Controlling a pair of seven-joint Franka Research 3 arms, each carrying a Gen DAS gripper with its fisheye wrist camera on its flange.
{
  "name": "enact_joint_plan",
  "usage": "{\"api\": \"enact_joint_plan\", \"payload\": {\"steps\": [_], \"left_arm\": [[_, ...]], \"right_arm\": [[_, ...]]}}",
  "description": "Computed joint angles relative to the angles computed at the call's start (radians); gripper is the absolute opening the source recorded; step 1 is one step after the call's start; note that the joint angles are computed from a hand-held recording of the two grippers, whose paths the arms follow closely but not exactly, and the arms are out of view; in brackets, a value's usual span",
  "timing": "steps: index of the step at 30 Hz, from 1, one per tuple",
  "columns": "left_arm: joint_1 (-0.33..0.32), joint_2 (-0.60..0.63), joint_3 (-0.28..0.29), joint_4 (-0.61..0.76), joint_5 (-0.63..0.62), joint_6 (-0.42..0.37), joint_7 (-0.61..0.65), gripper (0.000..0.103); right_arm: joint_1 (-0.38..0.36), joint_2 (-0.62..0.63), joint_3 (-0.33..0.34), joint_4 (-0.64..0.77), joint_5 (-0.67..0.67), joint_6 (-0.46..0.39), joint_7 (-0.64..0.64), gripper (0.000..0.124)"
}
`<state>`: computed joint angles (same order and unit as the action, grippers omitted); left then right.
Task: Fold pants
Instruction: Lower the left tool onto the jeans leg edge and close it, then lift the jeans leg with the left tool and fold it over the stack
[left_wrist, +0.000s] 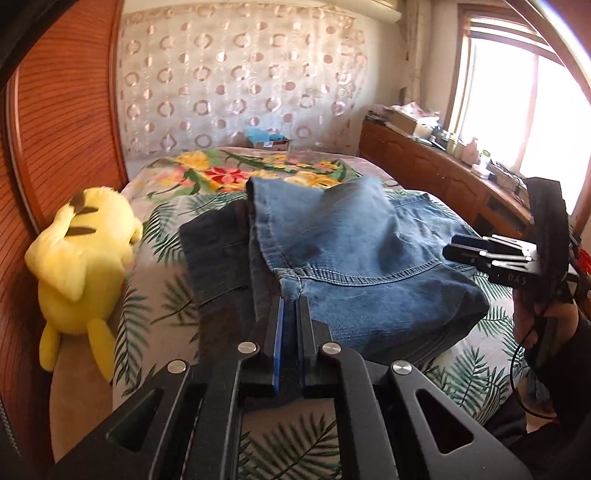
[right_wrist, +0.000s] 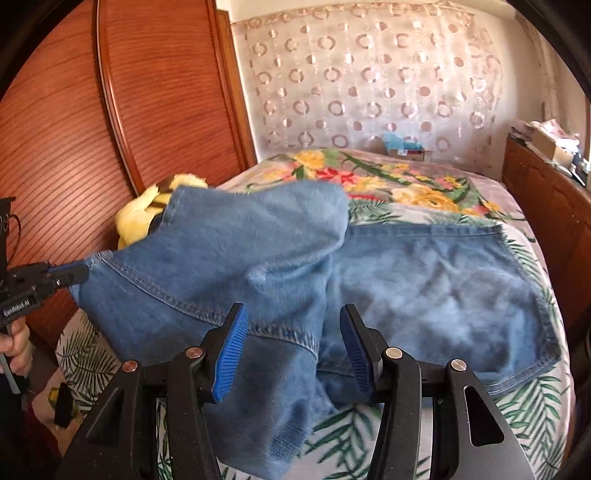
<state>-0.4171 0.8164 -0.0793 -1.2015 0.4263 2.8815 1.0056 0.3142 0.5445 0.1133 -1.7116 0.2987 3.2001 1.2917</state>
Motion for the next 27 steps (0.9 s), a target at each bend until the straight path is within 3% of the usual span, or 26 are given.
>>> {"api": "enact_joint_plan", "payload": {"steps": [8, 11, 22, 27], "left_arm": [[0.012, -0.017, -0.004, -0.065, -0.002, 0.007, -0.012, 0.007], [0.002, 0.003, 0.005, -0.04, 0.001, -0.026, -0.016, 0.007], [0.02, 0.026, -0.024, 0.01, -0.026, -0.058, 0.041, 0.009], [-0.005, 0.031, 0.013, 0.048, -0.005, -0.074, 0.023, 0.02]], "right_arm": [[0.048, 0.069, -0.088, 0.103, -0.035, -0.143, 0.047, 0.054], [0.032, 0.088, -0.078, 0.135, -0.046, -0.181, 0.052, 0.054], [0.065, 0.114, -0.127, 0.156, -0.1, -0.177, 0.107, 0.054], [0.073, 0.122, -0.127, 0.149, -0.112, -0.16, 0.126, 0.054]]}}
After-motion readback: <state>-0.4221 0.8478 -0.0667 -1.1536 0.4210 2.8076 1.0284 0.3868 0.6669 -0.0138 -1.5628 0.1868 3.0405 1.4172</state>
